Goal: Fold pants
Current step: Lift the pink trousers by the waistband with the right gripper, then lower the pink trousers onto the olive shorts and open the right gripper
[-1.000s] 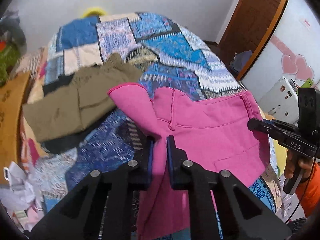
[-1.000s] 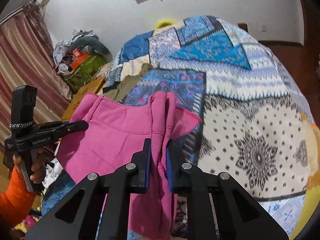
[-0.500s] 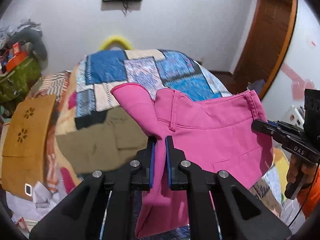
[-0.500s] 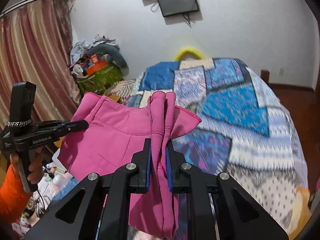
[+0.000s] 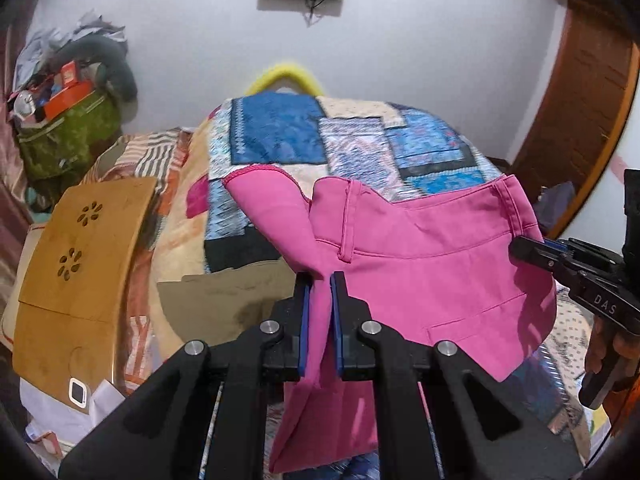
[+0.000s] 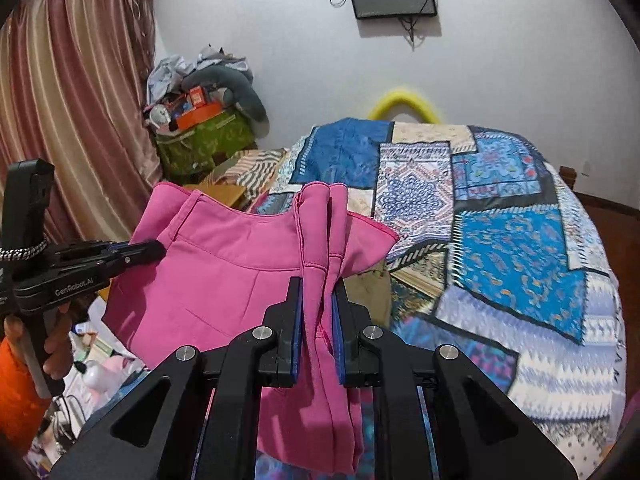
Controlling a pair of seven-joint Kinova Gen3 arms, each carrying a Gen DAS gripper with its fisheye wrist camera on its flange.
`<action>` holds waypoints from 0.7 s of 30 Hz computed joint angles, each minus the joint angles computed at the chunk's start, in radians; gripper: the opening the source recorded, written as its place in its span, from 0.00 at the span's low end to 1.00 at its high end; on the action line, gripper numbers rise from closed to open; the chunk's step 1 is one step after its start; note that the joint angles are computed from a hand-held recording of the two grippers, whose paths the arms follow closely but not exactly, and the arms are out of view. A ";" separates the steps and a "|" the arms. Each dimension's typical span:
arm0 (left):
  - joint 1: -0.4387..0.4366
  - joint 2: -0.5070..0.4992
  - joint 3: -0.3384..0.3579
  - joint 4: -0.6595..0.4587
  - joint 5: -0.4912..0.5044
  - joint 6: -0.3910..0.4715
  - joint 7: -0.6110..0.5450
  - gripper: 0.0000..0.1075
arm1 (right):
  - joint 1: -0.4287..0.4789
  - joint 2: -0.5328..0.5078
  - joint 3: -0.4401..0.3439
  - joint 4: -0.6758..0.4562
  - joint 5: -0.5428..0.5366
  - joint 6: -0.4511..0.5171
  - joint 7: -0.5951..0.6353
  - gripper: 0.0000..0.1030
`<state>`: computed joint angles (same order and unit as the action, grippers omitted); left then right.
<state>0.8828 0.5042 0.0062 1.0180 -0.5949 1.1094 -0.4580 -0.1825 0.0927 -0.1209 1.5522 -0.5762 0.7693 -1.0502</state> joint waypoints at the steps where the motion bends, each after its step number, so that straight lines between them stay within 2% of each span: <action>1: -0.011 0.002 0.000 0.009 0.006 -0.007 0.000 0.09 | -0.007 0.012 -0.002 -0.007 0.012 -0.003 -0.010 0.11; 12: -0.130 0.050 -0.009 0.086 0.086 -0.088 -0.014 0.09 | -0.101 0.213 -0.036 -0.155 0.228 -0.016 -0.183 0.11; 21: -0.197 0.105 -0.010 0.121 0.164 -0.142 -0.058 0.09 | -0.157 0.291 -0.034 -0.192 0.365 -0.018 -0.258 0.12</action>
